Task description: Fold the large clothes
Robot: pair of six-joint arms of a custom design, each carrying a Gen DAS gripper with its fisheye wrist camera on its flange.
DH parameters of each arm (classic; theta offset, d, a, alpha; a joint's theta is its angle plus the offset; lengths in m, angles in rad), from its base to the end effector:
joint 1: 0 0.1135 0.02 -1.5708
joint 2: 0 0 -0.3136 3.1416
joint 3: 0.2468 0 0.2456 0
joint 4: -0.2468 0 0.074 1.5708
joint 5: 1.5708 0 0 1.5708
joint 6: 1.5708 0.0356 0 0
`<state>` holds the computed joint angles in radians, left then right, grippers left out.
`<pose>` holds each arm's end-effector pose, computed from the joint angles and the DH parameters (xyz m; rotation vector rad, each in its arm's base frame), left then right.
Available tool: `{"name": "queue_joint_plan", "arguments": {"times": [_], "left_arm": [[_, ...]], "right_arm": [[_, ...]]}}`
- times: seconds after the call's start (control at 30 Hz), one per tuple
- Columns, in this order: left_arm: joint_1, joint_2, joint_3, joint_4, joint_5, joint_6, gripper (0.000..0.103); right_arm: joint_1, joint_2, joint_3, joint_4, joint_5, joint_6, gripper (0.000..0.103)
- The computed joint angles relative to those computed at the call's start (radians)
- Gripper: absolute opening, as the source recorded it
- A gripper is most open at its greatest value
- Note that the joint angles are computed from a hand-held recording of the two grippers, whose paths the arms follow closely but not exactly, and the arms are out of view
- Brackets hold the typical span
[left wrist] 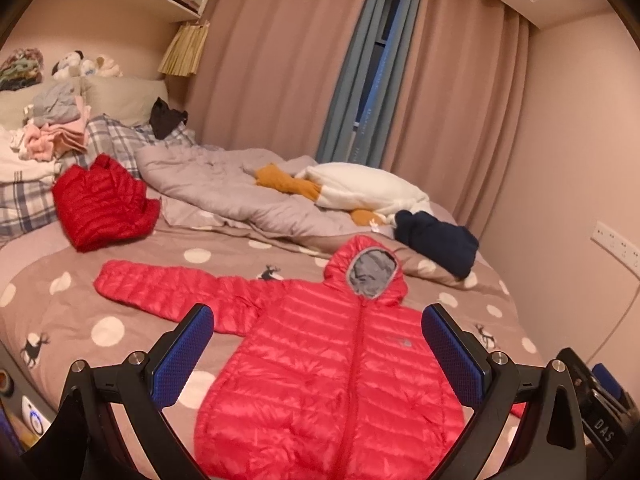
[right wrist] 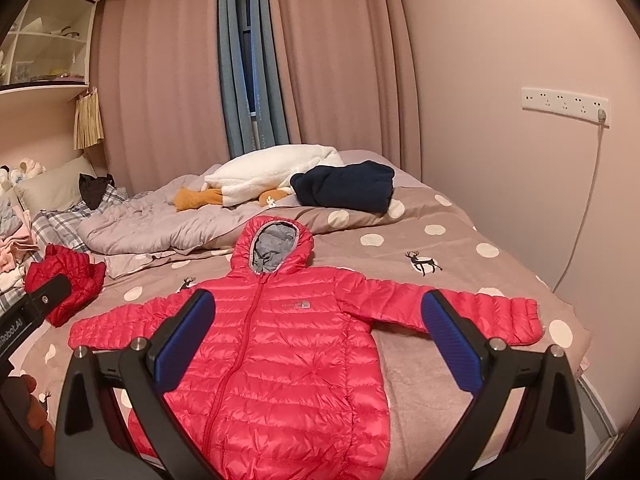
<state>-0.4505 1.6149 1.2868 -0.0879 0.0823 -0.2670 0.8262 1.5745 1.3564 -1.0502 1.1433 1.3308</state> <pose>0.3397 -0.1676 0.3626 0.2397 2.0124 -0.5415 0.2225 0.1936 0.3494 0.6836 1.8724 -0.3367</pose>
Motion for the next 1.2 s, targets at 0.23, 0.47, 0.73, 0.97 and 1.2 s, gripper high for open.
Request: {"name": "queue_joint_plan", "arguments": {"times": [0.23,0.47,0.73,0.97,1.2], "left_arm": [[0.006,0.023,0.034,-0.034,0.011,-0.024,0.103],[-0.004,0.033,0.045,-0.045,-0.046,-0.017,0.103],[-0.005,0.042,0.049,-0.05,-0.066,-0.026,0.103],[-0.004,0.044,0.054,-0.061,-0.061,-0.022,0.103],[-0.006,0.047,0.06,-0.072,-0.074,-0.026,0.103]], "right_arm": [[-0.008,-0.001,-0.005,0.029,-0.014,-0.032,0.103],[-0.015,0.02,0.008,0.02,-0.026,-0.017,0.103],[-0.025,0.032,0.013,0.052,-0.037,-0.067,0.103],[-0.034,0.042,0.02,0.066,-0.05,-0.091,0.103],[-0.03,0.066,0.048,0.021,-0.034,-0.07,0.103]]}}
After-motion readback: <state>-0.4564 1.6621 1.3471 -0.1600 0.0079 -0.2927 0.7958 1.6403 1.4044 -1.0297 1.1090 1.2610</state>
